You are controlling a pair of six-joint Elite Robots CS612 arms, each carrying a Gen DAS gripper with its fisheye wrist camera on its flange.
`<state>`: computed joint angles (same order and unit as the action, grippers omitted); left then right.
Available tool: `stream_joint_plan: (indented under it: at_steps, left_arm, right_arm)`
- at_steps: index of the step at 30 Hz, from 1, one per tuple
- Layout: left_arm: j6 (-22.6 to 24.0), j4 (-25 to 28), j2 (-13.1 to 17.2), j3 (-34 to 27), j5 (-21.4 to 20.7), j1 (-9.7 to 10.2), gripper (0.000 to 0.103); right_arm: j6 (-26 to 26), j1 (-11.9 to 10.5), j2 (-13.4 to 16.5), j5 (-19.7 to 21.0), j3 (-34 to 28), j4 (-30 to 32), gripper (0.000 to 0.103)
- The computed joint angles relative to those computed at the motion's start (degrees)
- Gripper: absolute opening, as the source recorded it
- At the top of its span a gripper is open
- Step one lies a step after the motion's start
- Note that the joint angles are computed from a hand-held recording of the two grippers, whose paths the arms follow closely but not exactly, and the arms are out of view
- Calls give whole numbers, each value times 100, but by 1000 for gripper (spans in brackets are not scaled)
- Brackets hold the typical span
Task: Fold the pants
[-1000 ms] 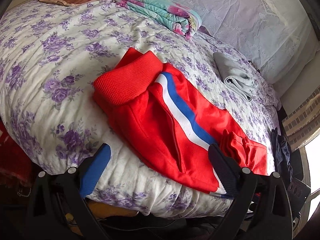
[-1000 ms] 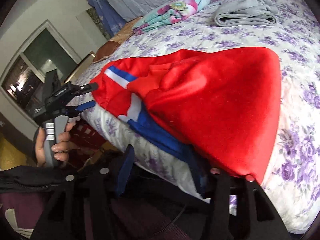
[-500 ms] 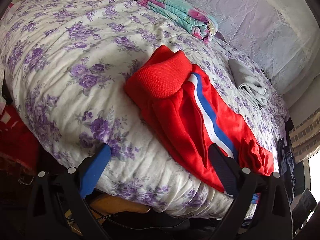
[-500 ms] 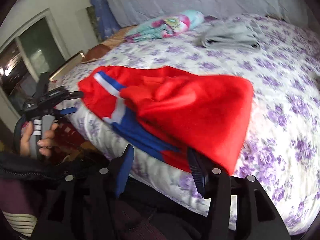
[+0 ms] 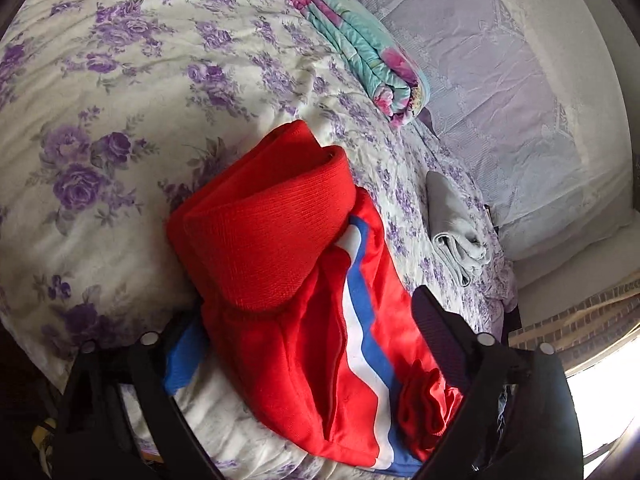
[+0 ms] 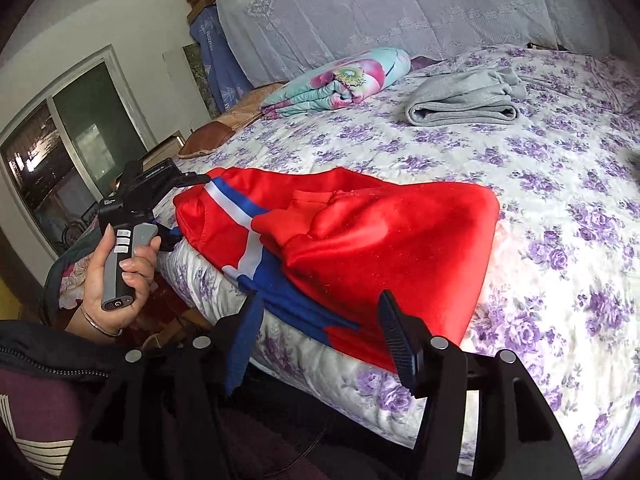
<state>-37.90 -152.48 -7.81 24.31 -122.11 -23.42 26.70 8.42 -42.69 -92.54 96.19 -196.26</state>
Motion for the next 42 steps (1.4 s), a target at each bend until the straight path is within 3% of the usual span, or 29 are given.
stream_joint_plan:
  at_steps: [1, 2, 3, 7, 9, 12, 15, 17, 20, 23, 26, 27, 28, 29, 33, 35, 36, 38, 39, 40, 42]
  left_arm:
    - [-124, -83, 82, -109, -164, 15, 64]
    - [-230, -223, 185, -250, -400, 33, 34]
    - [-134, -296, 156, -199, -461, 23, 14]
    - [1078, -1078, -608, 1034, 277, -204, 13]
    - [1767, -1390, -923, 1489, 338, -326, 13]
    - [3319, -1493, -1514, 2299, 404, -599, 13]
    - [4975, -1091, -1988, 2997, 478, -941, 14]
    - [6050, -288, -2138, 3215, 682, -1187, 20]
    - [6901, 718, -2036, 3154, 1056, -1410, 31]
    - [6968, 535, -2090, 3321, 1061, -1416, 34]
    - [6658, 450, -2160, 3292, 820, -1309, 41]
    - [6533, 336, -2190, 3314, 681, -1257, 59]
    - [6367, 64, -2225, 3389, 574, -1204, 88]
    - [6213, -222, -2284, 3503, 506, -1182, 98]
    - [6191, 138, -2304, 3397, 2, -1066, 98]
    - [6055, 144, -2238, 3320, 116, -1055, 98]
    - [5961, 327, -2153, 3175, 104, -1034, 98]
    - [5755, 615, -1972, 2901, 89, -1000, 98]
    - [5711, 748, -1889, 2783, 59, -986, 98]
    - [5699, 864, -1831, 2710, 27, -973, 98]
    - [5676, 999, -1749, 2611, 89, -987, 98]
  right_arm:
    - [33, -7, -20, -111, 32, -38, 60]
    - [88, -19, -39, -204, 77, -90, 60]
    - [152, -41, -61, -293, 129, -159, 60]
    - [402, -116, -153, -650, 359, -442, 60]
    - [494, -157, -203, -823, 475, -588, 60]
    - [642, -212, -282, -1100, 662, -807, 60]
    - [803, -261, -353, -1343, 826, -904, 60]
    - [894, -302, -384, -1368, 893, -835, 63]
    - [1038, -361, -372, -1216, 959, -926, 70]
    - [1003, -397, -376, -867, 976, -1014, 76]
    - [961, -444, -388, -370, 918, -983, 85]
    - [1000, -487, -380, -63, 884, -960, 89]
    - [1080, -527, -358, 268, 850, -983, 92]
    - [1196, -575, -327, 613, 805, -994, 92]
    - [2025, -751, -160, 1497, 625, -1105, 92]
    - [2100, -765, -152, 1596, 524, -595, 92]
    - [2034, -724, -180, 1447, 479, -223, 92]
    - [1980, -693, -124, 1540, 393, -63, 91]
    - [1921, -678, -89, 1603, 346, -51, 84]
    - [1765, -647, -59, 1603, 274, 16, 66]
    - [1428, -619, -56, 1618, 126, 484, 17]
